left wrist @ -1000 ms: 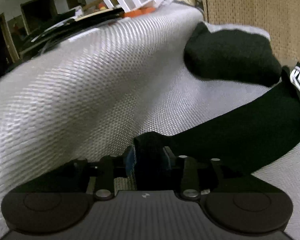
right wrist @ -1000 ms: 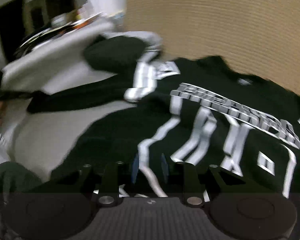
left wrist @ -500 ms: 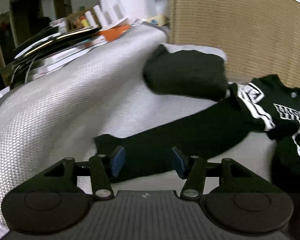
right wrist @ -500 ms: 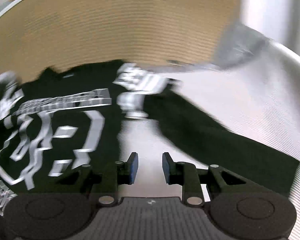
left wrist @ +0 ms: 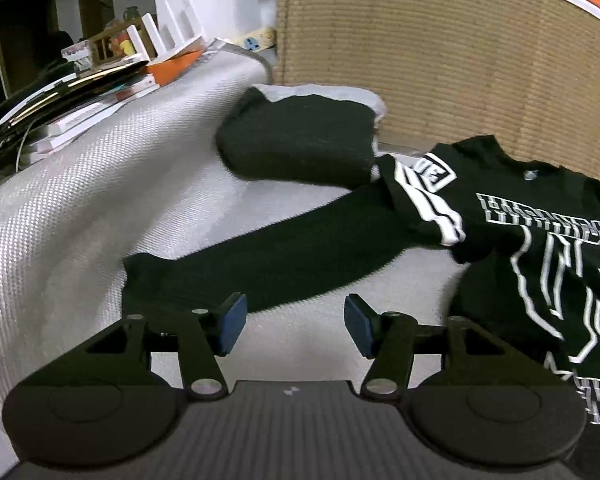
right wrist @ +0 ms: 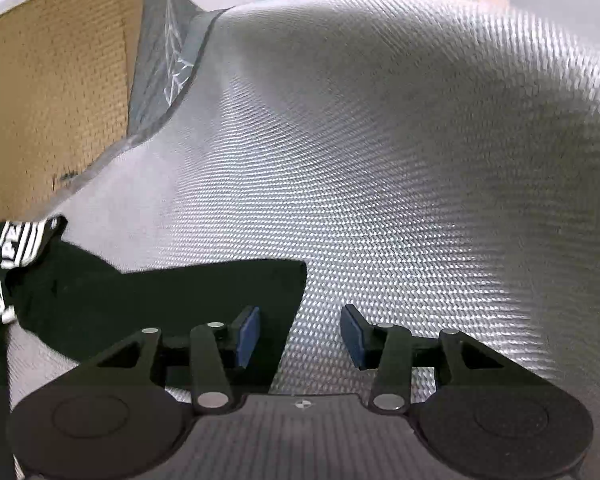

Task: Fold clothes

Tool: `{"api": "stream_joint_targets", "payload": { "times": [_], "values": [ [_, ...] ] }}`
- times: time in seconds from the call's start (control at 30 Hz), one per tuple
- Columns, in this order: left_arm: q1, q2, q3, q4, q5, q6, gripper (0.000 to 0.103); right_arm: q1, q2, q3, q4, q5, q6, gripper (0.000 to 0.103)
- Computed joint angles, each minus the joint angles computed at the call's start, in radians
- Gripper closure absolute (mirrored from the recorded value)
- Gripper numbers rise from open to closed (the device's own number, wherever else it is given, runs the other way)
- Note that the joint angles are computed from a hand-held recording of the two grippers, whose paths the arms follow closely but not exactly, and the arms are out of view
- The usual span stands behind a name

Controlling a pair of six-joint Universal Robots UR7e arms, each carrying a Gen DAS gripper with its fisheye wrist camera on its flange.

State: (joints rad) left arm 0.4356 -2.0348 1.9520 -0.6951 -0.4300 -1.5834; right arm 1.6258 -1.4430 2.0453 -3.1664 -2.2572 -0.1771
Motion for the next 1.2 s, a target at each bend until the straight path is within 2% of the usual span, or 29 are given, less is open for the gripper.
{"api": "stream_joint_targets", "payload": {
  "times": [0.07,0.17,0.2,0.23,0.33,0.43,0.5,0.6,0.7,0.8,0.87,0.9,0.93,1.07,1.2],
  "values": [
    [-0.018,0.014,0.001,0.012,-0.018,-0.018,0.044,-0.018,0.003,-0.003,-0.017,0.06,-0.038,0.053],
    [-0.036,0.029,0.001,0.011,-0.032,-0.028,0.044,-0.027,0.01,-0.018,0.027,0.129,-0.066,0.051],
    [-0.039,0.035,0.002,0.002,-0.035,-0.023,0.044,-0.026,0.017,-0.022,0.025,0.129,-0.077,0.054],
    [-0.038,0.041,0.003,-0.012,-0.034,-0.009,0.044,-0.024,0.023,-0.026,0.024,0.129,-0.089,0.067],
    [-0.031,0.061,0.006,-0.066,-0.027,0.044,0.044,-0.02,0.042,-0.039,0.021,0.128,-0.122,0.095],
    [-0.016,0.078,0.017,-0.161,-0.012,0.131,0.043,-0.002,0.082,-0.066,-0.044,0.055,-0.217,0.097],
    [0.004,0.09,0.026,-0.247,-0.016,0.227,0.041,0.0,0.097,-0.095,-0.065,0.027,-0.278,0.097],
    [0.034,0.109,0.044,-0.38,-0.027,0.364,0.041,-0.011,0.1,-0.16,-0.024,0.026,-0.304,0.097],
    [0.054,0.121,0.063,-0.502,-0.047,0.479,0.041,-0.013,0.113,-0.21,0.005,0.021,-0.299,0.097],
    [0.077,0.13,0.074,-0.608,-0.085,0.572,0.041,-0.007,0.118,-0.241,0.102,0.006,-0.265,0.095],
    [0.086,0.134,0.08,-0.649,-0.104,0.615,0.041,0.002,0.112,-0.227,0.104,0.002,-0.267,0.088],
    [0.089,0.135,0.084,-0.662,-0.109,0.631,0.041,0.005,0.096,-0.205,0.099,0.012,-0.267,0.073],
    [0.092,0.135,0.088,-0.677,-0.111,0.647,0.041,0.007,0.078,-0.185,0.103,0.025,-0.264,0.064],
    [0.12,0.138,0.106,-0.786,-0.116,0.752,0.04,0.034,0.033,-0.105,0.015,0.036,-0.321,0.063],
    [0.189,0.186,0.113,-0.98,-0.111,0.938,0.04,0.074,0.021,-0.083,0.031,0.092,-0.322,0.063]
  ]
}}
